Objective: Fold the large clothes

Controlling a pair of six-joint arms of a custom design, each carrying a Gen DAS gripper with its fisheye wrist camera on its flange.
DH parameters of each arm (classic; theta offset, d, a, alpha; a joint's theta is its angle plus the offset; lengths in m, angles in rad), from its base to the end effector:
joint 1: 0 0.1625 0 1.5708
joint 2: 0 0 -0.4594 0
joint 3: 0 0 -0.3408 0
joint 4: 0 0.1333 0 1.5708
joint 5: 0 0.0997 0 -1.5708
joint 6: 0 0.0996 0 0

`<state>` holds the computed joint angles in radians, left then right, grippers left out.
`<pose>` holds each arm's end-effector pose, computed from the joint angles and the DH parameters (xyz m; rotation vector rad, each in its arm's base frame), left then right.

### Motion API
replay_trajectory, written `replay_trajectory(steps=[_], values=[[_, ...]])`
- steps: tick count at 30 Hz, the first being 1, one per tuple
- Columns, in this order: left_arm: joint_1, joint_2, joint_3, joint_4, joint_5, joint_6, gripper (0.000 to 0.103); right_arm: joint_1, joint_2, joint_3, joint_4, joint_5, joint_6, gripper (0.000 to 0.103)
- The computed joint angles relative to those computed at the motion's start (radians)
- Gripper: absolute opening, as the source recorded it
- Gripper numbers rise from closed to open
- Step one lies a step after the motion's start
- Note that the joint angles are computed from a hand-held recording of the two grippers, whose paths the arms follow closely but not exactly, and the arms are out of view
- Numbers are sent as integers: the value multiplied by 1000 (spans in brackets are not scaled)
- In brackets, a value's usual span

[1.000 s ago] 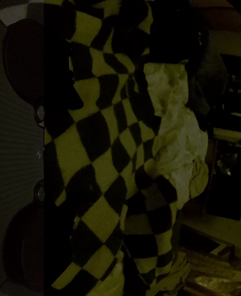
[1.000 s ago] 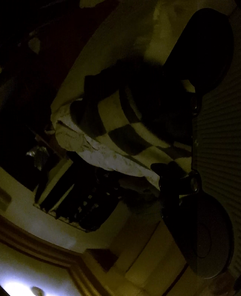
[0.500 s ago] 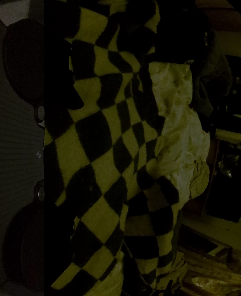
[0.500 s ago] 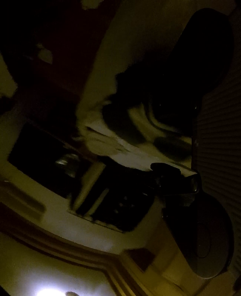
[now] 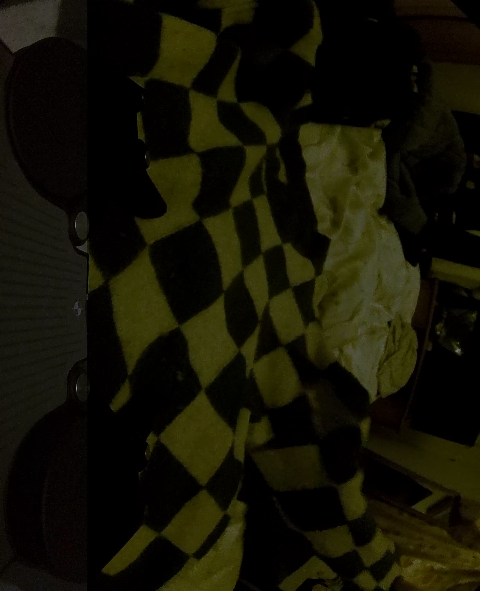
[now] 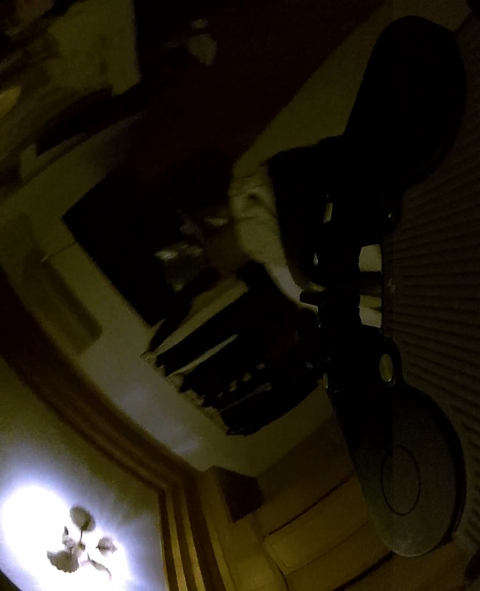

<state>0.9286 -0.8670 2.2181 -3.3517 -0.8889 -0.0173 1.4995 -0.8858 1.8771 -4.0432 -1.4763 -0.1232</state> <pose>-0.1391 -0.5134 0.1514 0.5877 2.4528 -0.8082 0.1007 -0.5936 0.3235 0.1571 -2.2686 2.0774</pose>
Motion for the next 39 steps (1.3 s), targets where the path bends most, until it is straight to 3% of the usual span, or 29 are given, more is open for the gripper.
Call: replay_trajectory(steps=[5,9,13,15,20,24,30,35,39], values=[[4,0,3,-9,-7,3,103,16,22,-60,65,-105,-44,7],[15,-22,-3,15,-34,-11,103,16,38,-45,107,-80,-18,7],[19,-74,3,43,-60,-60,103,60,50,-60,180,-43,-57,7],[4,-96,24,16,-14,-86,103,89,53,-73,233,-10,-78,7],[-61,-117,110,-150,252,-53,103,181,120,-182,369,46,-119,7],[-68,-171,157,-139,381,-106,103,253,199,-286,464,70,-171,7],[-55,-235,200,-183,397,-149,103,336,338,-360,627,27,-267,7],[-47,-259,218,-183,411,-178,103,371,457,-381,725,-72,-351,7],[-35,-274,224,-172,409,-189,103,388,548,-393,733,-179,-512,10]])
